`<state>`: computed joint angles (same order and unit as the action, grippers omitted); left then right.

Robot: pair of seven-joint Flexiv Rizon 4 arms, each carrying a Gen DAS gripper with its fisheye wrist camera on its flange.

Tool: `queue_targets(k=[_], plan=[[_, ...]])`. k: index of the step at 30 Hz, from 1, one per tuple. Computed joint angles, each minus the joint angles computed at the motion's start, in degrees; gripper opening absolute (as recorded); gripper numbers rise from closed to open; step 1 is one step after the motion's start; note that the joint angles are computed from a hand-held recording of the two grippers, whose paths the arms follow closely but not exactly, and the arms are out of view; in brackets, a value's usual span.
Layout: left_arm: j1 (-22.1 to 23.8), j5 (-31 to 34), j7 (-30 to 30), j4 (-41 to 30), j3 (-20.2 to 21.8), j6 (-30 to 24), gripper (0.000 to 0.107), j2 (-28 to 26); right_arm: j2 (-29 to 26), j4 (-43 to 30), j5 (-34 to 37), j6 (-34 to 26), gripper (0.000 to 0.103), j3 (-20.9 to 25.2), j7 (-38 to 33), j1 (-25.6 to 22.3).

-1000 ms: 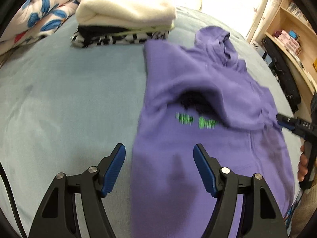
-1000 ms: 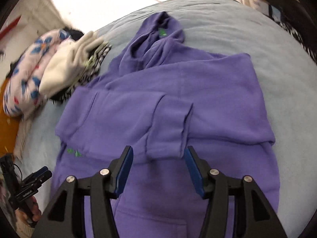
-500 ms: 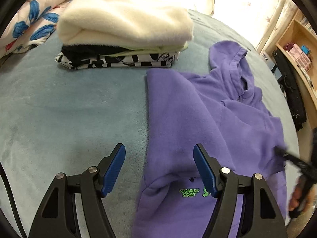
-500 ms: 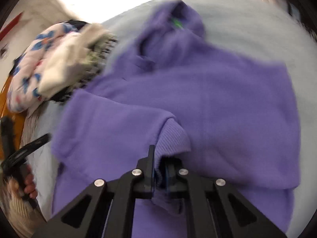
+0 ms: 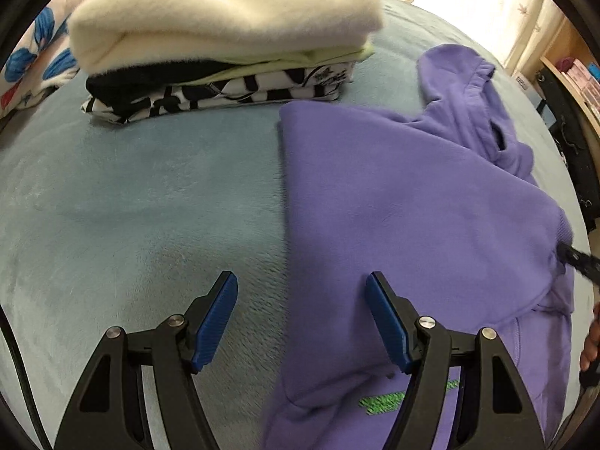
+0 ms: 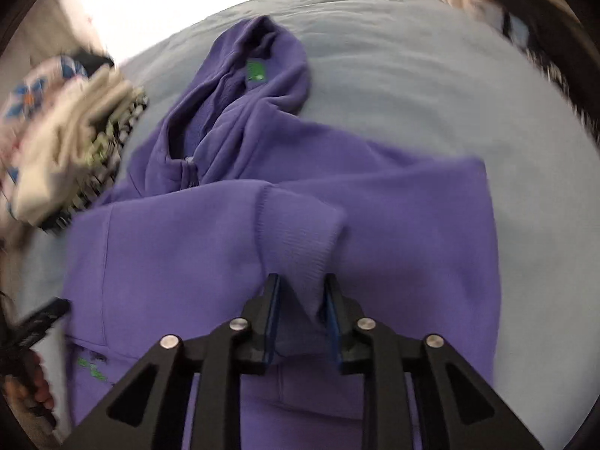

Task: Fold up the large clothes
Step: 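Grip the sleeve cuff again with the right tool and smooth it down, then release the cuff and lift both tools above the hoodie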

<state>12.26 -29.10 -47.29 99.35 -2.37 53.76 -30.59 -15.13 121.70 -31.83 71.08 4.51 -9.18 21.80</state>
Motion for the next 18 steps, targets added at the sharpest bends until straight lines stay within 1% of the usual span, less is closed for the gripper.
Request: queue_targets(k=[1, 2, 3, 5, 6, 7, 8, 9, 10, 11, 12, 13, 14, 15, 16, 17, 18], plan=[[0.2, 0.0, -0.4, -0.8, 0.0, -1.2, 0.070, -0.6, 0.9, 2.0, -1.2, 2.8, 0.048, -0.9, 2.4, 0.1], [0.5, -0.3, -1.0, -1.8, -0.1, -3.0, 0.070, -1.2, 1.5, 3.4, -2.8, 4.2, 0.060, -1.7, 4.7, 0.4], [0.8, -0.6, -1.5, -2.5, -0.2, -4.3, 0.070, -1.7, 1.9, 4.4, -4.7, 5.3, 0.063, -2.6, 6.8, 0.7], [1.0, -1.3, -1.7, -2.8, -0.5, -5.1, 0.072, -2.2, 1.3, 4.6, -6.2, 5.7, 0.063, -2.7, 7.6, 0.5], [1.0, -1.7, -1.4, -2.4, -0.7, -4.8, 0.073, -2.2, 0.8, 4.4, -5.8, 5.3, 0.063, -2.3, 7.0, 0.2], [0.9, -1.7, -1.3, -2.3, -0.7, -4.8, 0.073, -2.2, 0.2, 4.3, -5.5, 5.9, 0.063, -2.1, 6.7, -0.1], [0.7, -1.7, -0.9, -1.9, -0.9, -4.7, 0.073, -2.0, -0.8, 4.4, -5.6, 8.4, 0.063, -2.4, 6.7, -0.3], [0.7, -2.0, -0.2, -1.4, -1.2, -4.5, 0.073, -1.7, -1.3, 4.4, -6.9, 9.9, 0.063, -3.7, 7.9, 0.6], [0.7, -2.2, 0.4, -1.0, -1.3, -4.5, 0.073, -1.5, -1.8, 4.5, -10.3, 11.3, 0.063, -6.4, 10.2, 2.3], [0.3, -2.1, 1.4, -0.4, -1.5, -3.6, 0.061, -1.1, -2.3, 3.9, -11.5, 11.3, 0.060, -7.1, 10.2, 2.9], [0.0, -2.1, 3.0, 0.5, -1.8, -2.2, 0.030, -0.6, -2.5, 3.8, -12.1, 12.4, 0.027, -7.1, 9.5, 2.9], [-0.6, -1.3, 3.3, 0.7, -1.4, -1.5, 0.024, -0.3, -2.8, 3.6, -10.0, 14.1, 0.008, -5.9, 7.3, 2.5], [-1.5, -0.7, 3.6, 1.7, -1.0, 1.3, 0.018, 0.4, -1.4, 3.8, -10.8, 12.4, 0.007, -6.6, 8.8, 3.7], [-1.7, -0.3, 4.5, 2.3, -1.1, 3.0, 0.017, 0.8, -0.2, 4.3, -13.1, 11.1, 0.007, -8.2, 11.4, 5.2], [-1.9, 0.0, 5.2, 2.7, -1.1, 4.4, 0.017, 0.9, 0.7, 5.1, -16.2, 12.1, 0.007, -9.2, 14.6, 5.3], [-1.8, 0.3, 5.9, 2.9, -1.2, 4.6, 0.017, 0.8, 0.8, 5.6, -15.6, 12.0, 0.006, -8.3, 15.6, 4.4], [-1.5, 0.2, 6.5, 2.8, -1.3, 4.4, 0.017, 0.5, -0.1, 5.2, -11.3, 10.7, 0.007, -5.5, 13.0, 2.8]])
